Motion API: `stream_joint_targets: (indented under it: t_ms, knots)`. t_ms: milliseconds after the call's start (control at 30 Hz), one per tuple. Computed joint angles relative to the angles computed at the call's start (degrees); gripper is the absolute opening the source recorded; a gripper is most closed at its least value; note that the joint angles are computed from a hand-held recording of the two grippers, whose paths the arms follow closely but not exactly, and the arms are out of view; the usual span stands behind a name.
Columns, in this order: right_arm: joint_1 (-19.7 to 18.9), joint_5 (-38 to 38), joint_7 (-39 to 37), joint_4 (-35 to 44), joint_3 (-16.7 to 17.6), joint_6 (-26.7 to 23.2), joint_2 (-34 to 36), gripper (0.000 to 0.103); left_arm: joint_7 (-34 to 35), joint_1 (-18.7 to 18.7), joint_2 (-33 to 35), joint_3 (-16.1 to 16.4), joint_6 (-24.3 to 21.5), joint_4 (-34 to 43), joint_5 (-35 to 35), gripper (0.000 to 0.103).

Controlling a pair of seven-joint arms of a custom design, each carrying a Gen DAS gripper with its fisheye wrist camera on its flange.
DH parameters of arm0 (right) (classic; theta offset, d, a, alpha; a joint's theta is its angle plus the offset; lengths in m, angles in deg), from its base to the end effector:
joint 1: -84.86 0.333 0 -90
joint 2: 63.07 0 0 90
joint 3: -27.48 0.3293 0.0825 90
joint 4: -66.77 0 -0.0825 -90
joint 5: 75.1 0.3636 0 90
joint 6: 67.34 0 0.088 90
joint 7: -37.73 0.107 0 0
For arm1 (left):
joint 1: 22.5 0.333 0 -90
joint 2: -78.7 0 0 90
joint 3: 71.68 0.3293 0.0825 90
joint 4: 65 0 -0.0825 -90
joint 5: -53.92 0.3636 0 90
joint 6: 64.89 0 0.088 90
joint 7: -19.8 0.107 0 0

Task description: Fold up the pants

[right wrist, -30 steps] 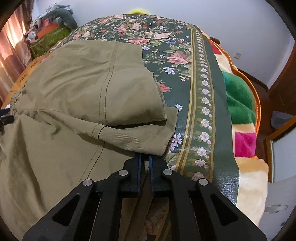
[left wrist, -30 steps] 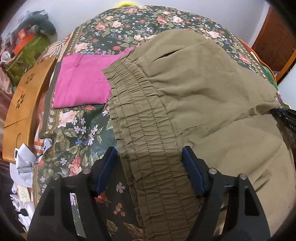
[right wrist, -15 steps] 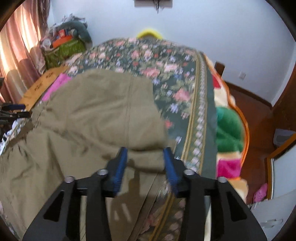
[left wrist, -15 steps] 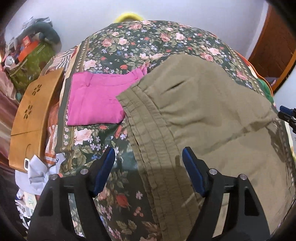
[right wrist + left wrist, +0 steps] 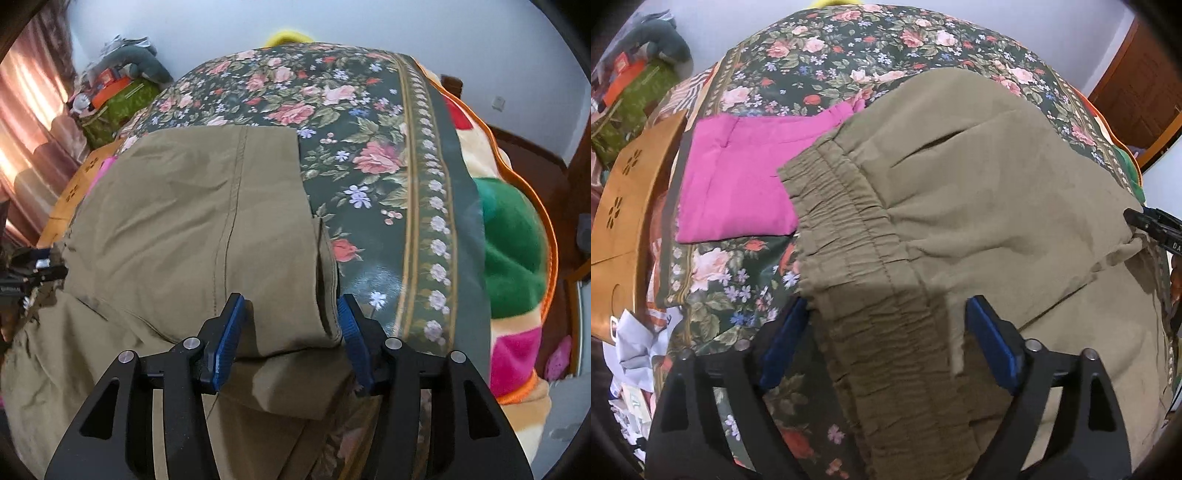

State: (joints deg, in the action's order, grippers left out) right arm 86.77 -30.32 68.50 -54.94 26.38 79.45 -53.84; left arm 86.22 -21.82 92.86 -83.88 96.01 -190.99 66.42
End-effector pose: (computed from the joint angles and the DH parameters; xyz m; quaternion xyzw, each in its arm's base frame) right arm 0.5741 -0.0022 0.3867 -0.8110 0.5137 -0.0553 0.2746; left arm 0.5633 -0.1214 0.3398 -0.7063 0.6830 -0.1498 0.1106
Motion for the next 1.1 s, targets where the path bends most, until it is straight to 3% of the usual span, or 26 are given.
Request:
stream_joint_targets:
  t_ms: [67,167,233,333,433,633,867,1000,1100]
  knots:
    - [0.13,0.87,-2.51,-1.15,0.38,1.68,-0.40,0.045,-2.35,-1.72,0.51,1.55,0.06,0.54,3.76,0.091]
    - [0.61,0.05,-4.22,-2.59,0.30,4.71,-0.85,0.026,-5.28,-2.98,0.61,2.97,1.38,0.46,8.31,0.088]
    - [0.89,-0.83,-4.74,-3.43,0.22,6.37,-1.32,0.016,-9.51,-4.70,0.25,5.00,1.83,0.38,13.45,0.074]
    - [1.35,-2.34,-6.54,-5.24,0.26,10.12,-2.21,0.015,-9.32,-3.61,-0.25,3.88,2.13,0.17,14.20,0.062]
    - [1.56,-4.18,-6.64,-6.27,-0.02,12.09,-2.78,0.014,-8.91,-4.23,-0.35,3.78,1.31,0.66,16.47,0.057]
    - [0.72,-4.35,-4.74,-7.43,-0.74,12.37,-3.82,0.011,-13.15,-6.34,1.39,5.19,-0.58,2.71,22.04,0.057]
    - [1.58,-9.79,0.99,-8.13,-1.05,14.39,-3.39,0.011,-21.44,-7.73,1.25,6.75,-1.03,2.32,28.36,0.061]
    - [1.78,-13.70,4.56,-7.72,-1.46,13.10,-3.70,0.012,-18.13,-5.19,0.61,4.50,-0.07,1.54,24.36,0.062]
    - [1.25,-15.09,6.22,-6.35,-1.74,9.36,-4.51,0.014,-15.81,-3.97,-1.56,3.53,0.32,0.05,20.65,0.062]
